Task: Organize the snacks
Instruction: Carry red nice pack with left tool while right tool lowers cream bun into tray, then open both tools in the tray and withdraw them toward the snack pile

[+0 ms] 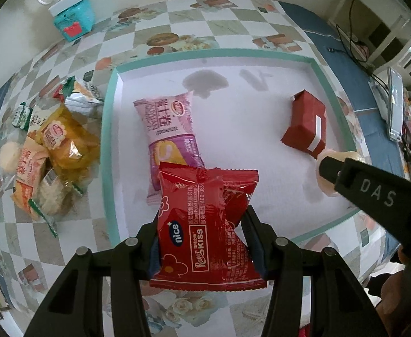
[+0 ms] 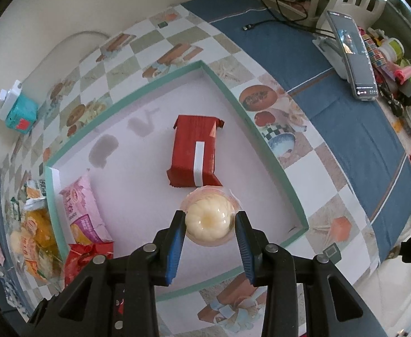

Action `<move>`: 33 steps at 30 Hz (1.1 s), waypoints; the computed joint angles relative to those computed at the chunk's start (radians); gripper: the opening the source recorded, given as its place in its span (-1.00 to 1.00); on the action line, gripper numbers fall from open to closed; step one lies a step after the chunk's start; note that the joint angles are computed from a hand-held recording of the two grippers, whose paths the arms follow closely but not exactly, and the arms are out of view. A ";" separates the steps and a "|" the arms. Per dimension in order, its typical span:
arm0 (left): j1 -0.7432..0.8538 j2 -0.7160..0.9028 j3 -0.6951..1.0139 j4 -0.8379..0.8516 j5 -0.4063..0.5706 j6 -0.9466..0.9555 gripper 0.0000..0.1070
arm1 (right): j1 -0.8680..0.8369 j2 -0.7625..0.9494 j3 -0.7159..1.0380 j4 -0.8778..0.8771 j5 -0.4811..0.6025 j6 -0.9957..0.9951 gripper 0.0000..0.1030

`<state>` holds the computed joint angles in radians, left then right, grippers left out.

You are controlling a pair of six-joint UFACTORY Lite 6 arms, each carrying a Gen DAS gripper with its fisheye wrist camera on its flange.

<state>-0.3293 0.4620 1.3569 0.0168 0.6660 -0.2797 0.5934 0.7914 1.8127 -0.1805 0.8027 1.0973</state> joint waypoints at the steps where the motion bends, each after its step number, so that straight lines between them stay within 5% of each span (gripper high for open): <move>1: -0.001 0.006 0.004 -0.002 -0.002 0.003 0.00 | 0.001 0.006 0.005 0.004 0.002 -0.003 -0.25; 7: 0.023 0.025 0.012 -0.054 -0.003 0.051 0.05 | 0.006 0.046 0.048 0.019 0.031 -0.018 -0.23; 10: 0.042 0.026 0.008 -0.090 -0.001 0.079 0.39 | 0.008 0.047 0.056 0.011 0.034 -0.014 -0.21; 27: 0.270 -0.086 -0.040 -0.249 0.010 0.203 0.51 | 0.031 0.081 0.147 -0.028 0.094 0.007 -0.22; 31: 0.361 -0.104 -0.050 -0.259 -0.011 0.194 0.73 | 0.052 0.123 0.218 -0.045 0.128 0.000 0.21; 33: 0.412 -0.105 -0.052 -0.248 -0.023 0.174 0.73 | 0.068 0.150 0.269 -0.060 0.155 0.001 0.25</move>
<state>0.0830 0.3565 1.3047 -0.2313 0.6428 -0.1059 0.6617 0.9415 2.0812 -0.2410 0.9574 1.0983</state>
